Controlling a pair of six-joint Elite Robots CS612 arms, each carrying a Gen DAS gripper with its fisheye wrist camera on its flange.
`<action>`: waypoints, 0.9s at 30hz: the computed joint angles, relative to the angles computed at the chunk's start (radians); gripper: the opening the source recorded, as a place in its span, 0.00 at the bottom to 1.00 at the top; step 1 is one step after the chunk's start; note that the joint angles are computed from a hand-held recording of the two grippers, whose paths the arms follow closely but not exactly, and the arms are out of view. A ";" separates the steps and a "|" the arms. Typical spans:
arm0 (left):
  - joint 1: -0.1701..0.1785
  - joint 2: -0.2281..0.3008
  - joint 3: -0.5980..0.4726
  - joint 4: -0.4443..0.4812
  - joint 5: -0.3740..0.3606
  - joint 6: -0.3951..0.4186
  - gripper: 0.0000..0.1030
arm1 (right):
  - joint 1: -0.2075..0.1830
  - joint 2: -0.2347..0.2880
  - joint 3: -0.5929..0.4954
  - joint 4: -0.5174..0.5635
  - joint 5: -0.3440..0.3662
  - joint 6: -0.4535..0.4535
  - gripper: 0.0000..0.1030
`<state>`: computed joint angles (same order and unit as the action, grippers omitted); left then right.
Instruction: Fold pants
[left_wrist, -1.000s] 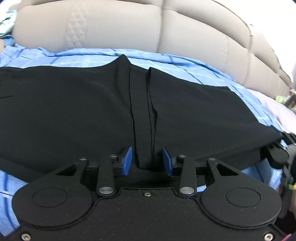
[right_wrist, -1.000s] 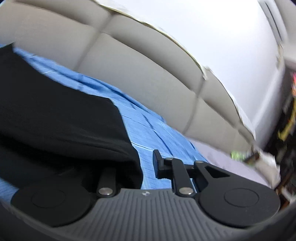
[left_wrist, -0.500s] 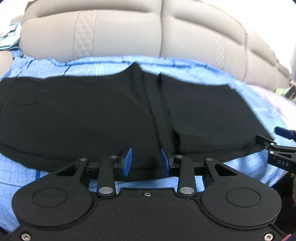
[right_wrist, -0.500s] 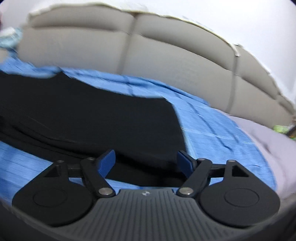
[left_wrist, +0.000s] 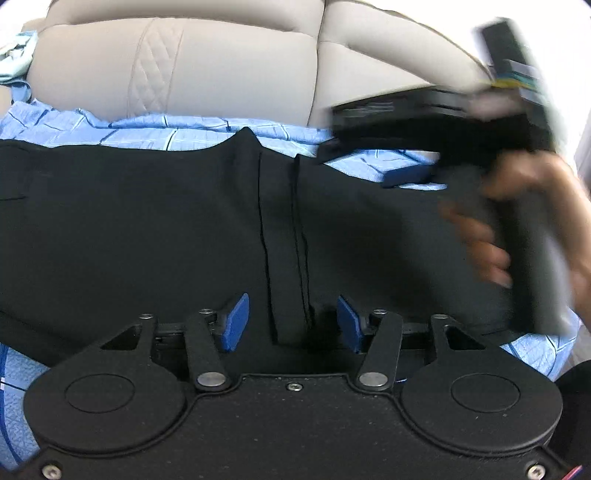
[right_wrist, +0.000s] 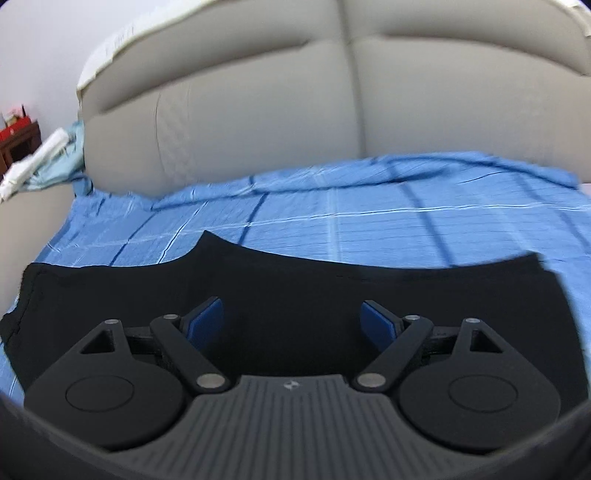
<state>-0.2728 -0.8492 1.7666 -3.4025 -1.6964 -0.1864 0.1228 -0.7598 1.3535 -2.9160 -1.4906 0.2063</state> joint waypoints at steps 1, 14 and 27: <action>-0.001 0.001 0.001 -0.004 0.001 -0.003 0.52 | 0.005 0.019 -0.037 0.038 -0.001 -0.014 0.87; 0.003 -0.003 0.024 -0.092 0.031 0.003 0.11 | 0.039 0.096 -0.154 0.043 -0.044 -0.075 0.09; 0.008 -0.007 0.028 -0.033 0.062 -0.027 0.25 | 0.015 0.092 -0.115 -0.017 0.150 -0.054 0.72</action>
<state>-0.2647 -0.8557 1.7946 -3.4356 -1.6349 -0.2135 0.1381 -0.6678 1.2381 -2.9327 -1.3405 0.1525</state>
